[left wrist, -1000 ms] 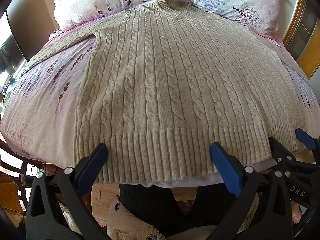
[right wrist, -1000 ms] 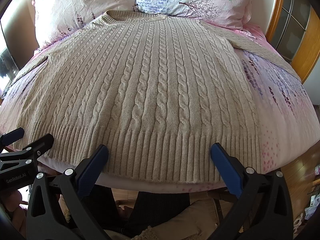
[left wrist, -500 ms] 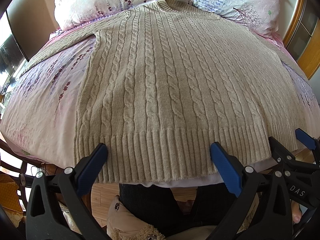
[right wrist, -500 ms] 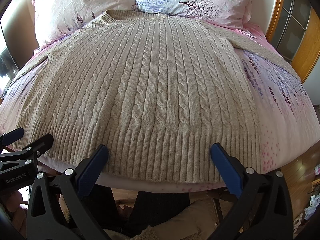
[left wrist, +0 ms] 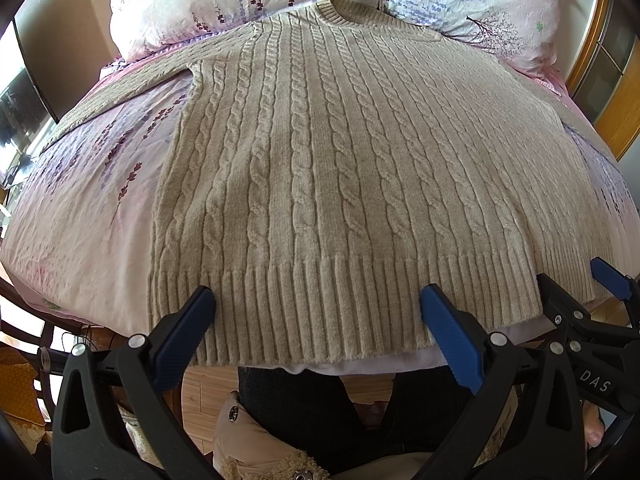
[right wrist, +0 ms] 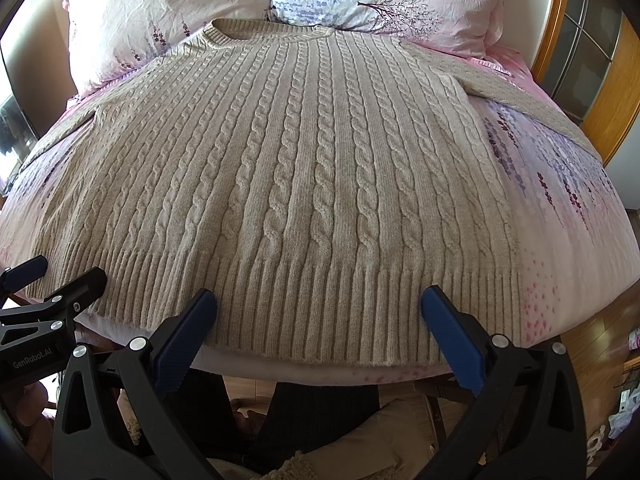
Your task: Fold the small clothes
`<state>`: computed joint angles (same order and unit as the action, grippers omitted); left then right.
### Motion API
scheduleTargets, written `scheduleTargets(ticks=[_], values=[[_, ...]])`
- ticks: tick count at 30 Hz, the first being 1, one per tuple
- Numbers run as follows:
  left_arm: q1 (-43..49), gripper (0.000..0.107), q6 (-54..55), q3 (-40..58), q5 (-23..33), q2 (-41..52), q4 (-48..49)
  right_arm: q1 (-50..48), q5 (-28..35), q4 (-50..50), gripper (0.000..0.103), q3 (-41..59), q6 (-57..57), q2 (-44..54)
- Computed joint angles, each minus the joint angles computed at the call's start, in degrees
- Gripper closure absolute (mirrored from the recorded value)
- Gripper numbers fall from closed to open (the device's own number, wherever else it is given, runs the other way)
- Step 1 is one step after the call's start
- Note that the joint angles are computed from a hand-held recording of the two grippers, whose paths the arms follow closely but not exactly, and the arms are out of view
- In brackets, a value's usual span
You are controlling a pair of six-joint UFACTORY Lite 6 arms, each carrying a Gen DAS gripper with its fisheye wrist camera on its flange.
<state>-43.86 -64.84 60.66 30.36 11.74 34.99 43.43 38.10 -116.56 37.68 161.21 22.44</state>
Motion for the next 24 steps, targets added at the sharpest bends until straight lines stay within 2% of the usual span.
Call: scheduleTargets(ticks=[18,24], values=[[0.0,0.006,0.5,-0.2,0.4,-0.6,-0.6,0.4,0.8,-1.9,0.001,-2.5,2.9,-0.2],[0.0,0.006,0.5,-0.2,0.4,-0.7,-0.5,-0.9,-1.0,-1.0,0.001,-0.7,-0.2,-0.3]])
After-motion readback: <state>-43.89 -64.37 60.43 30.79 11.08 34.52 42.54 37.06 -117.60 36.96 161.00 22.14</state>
